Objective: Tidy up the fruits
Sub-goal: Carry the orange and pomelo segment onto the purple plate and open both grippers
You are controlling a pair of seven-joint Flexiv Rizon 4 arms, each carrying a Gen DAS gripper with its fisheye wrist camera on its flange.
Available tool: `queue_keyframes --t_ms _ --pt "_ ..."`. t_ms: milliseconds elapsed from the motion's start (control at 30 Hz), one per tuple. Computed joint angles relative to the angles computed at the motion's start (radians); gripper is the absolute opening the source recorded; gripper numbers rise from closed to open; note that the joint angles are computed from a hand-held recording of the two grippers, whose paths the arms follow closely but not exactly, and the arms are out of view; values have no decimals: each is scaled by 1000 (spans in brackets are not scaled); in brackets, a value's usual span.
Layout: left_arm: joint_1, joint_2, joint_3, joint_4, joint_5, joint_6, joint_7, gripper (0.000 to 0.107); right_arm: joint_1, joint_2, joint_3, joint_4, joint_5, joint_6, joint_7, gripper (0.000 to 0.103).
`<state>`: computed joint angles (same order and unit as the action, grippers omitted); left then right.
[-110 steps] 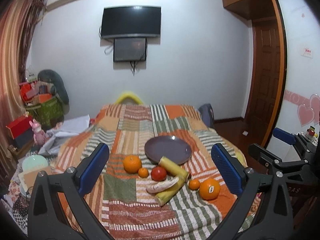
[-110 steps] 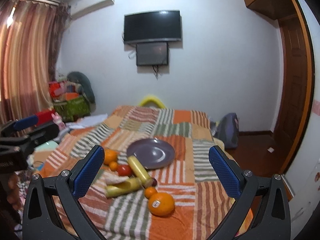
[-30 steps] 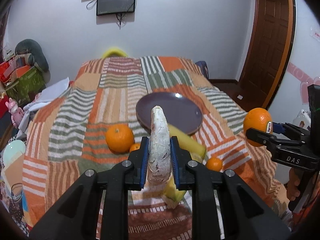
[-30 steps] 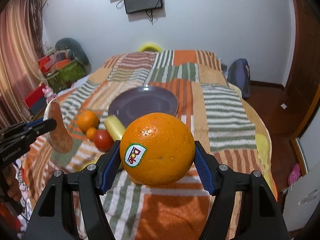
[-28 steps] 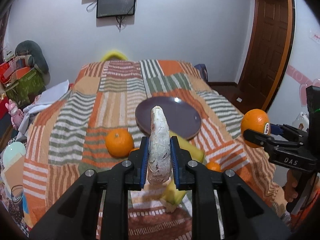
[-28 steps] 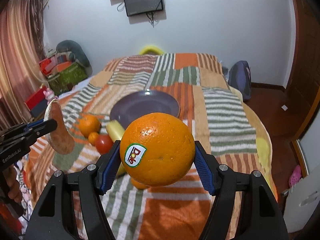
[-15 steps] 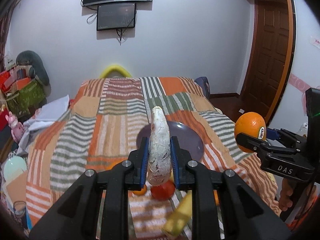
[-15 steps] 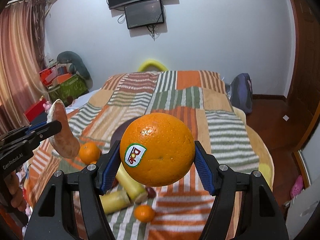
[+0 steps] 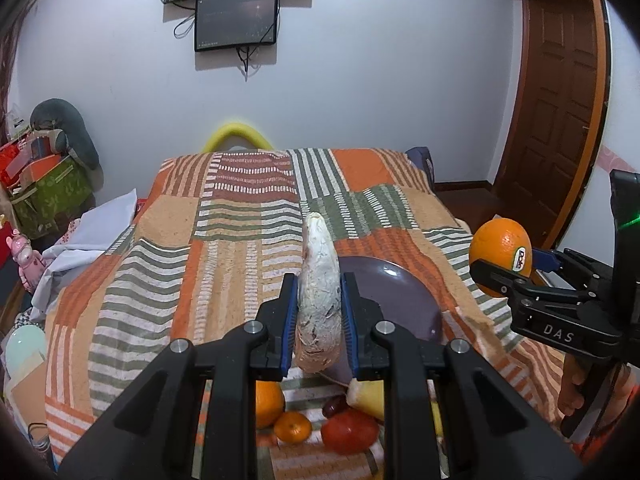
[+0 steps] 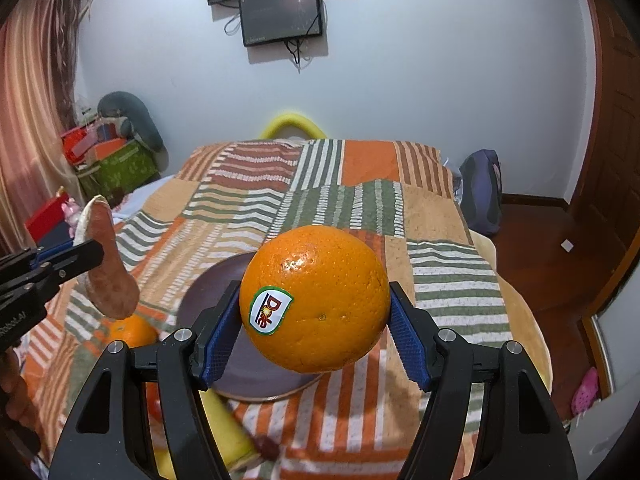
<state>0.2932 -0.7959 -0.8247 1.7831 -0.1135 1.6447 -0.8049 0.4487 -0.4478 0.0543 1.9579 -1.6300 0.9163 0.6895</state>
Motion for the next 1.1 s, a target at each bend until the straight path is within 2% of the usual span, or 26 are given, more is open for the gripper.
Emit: queue_keyframes --t_ms 300,500,767,1000,1100 --pt "-159 -53 151 -155 -71 -81 28 21 -31 -78 -31 -58 31 96 -73 66" --pt "-261 -88 250 -261 -154 -182 65 21 -50 -131 -56 -99 51 187 -102 66" --pt "-360 -120 342 -341 -238 -253 102 21 -46 -191 -92 -143 105 264 -172 66" --pt "-393 -127 365 -358 -261 -248 127 21 -12 -217 -123 -153 178 280 -248 67" --pt "-413 -124 396 -375 -275 -276 106 30 -3 -211 -135 -149 180 294 -255 68"
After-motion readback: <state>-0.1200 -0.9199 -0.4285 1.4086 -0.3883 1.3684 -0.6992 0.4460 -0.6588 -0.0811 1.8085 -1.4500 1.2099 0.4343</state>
